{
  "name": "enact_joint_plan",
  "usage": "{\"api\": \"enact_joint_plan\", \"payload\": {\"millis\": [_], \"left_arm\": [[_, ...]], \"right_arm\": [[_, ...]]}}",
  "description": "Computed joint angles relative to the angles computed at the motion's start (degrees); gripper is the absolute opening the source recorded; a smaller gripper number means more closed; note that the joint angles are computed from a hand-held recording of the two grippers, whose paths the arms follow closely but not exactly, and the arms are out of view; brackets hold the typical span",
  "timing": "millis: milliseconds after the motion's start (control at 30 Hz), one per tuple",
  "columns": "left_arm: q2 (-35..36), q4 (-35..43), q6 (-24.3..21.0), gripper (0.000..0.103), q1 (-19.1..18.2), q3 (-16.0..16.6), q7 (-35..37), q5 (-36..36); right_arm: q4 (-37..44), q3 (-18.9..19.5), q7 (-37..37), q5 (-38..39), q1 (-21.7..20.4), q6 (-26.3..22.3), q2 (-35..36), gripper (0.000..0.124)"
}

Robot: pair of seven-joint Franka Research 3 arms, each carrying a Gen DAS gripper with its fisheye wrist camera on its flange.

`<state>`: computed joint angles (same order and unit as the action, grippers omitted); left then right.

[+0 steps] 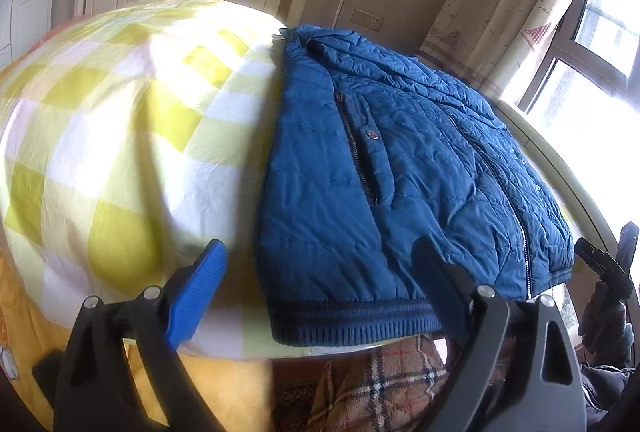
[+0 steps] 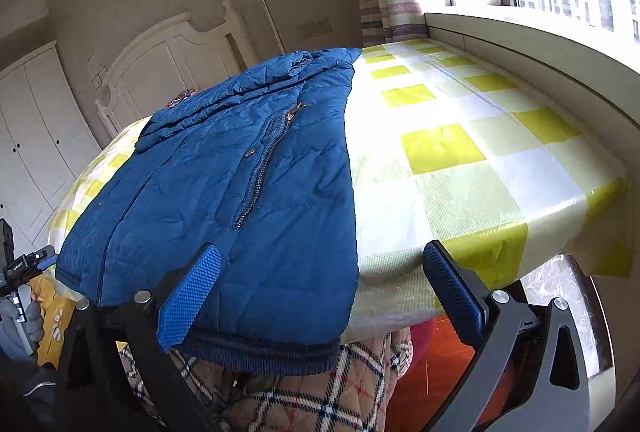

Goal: Fold large clothes
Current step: 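Grasp the knit hem with both grippers and lift it up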

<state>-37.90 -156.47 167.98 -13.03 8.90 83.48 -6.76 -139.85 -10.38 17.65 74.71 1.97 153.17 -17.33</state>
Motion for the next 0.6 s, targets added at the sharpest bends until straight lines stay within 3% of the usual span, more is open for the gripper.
{"api": "enact_joint_plan", "payload": {"millis": [100,233,333,467,533,567,600], "left_arm": [[1.3,-0.2,0.6,0.088,2.3,-3.6,-2.5,1.7],[0.9,-0.6,-1.5,0.084,-7.0,5.2,2.5,-4.2],[-0.8,-1.9,0.0,0.081,-14.1,12.4,7.9,-11.5],[-2.7,-3.2,4.7,0.081,-20.2,18.4,12.6,-17.6],[-5.2,-3.7,6.2,0.073,-25.1,23.2,15.2,-20.0],[-5.8,-4.0,6.4,0.067,-25.2,23.4,14.9,-19.9],[-6.6,-4.2,5.9,0.050,-25.4,23.8,15.2,-19.8]], "right_arm": [[-1.8,-1.7,0.9,-0.4,-0.9,-4.8,0.0,0.080],[-2.3,-5.3,-3.8,5.8,-3.0,-17.3,2.2,0.079],[-1.9,-4.9,-7.6,10.2,-4.6,-21.5,4.0,0.079],[-1.0,-4.3,-11.5,15.1,-7.2,-28.7,5.6,0.069],[-1.4,-3.7,-12.5,16.2,-8.2,-30.1,5.0,0.064],[-1.7,-3.7,-13.2,16.2,-8.7,-31.2,4.6,0.057],[-1.8,-4.0,-13.9,16.4,-9.2,-33.2,4.3,0.047]]}}
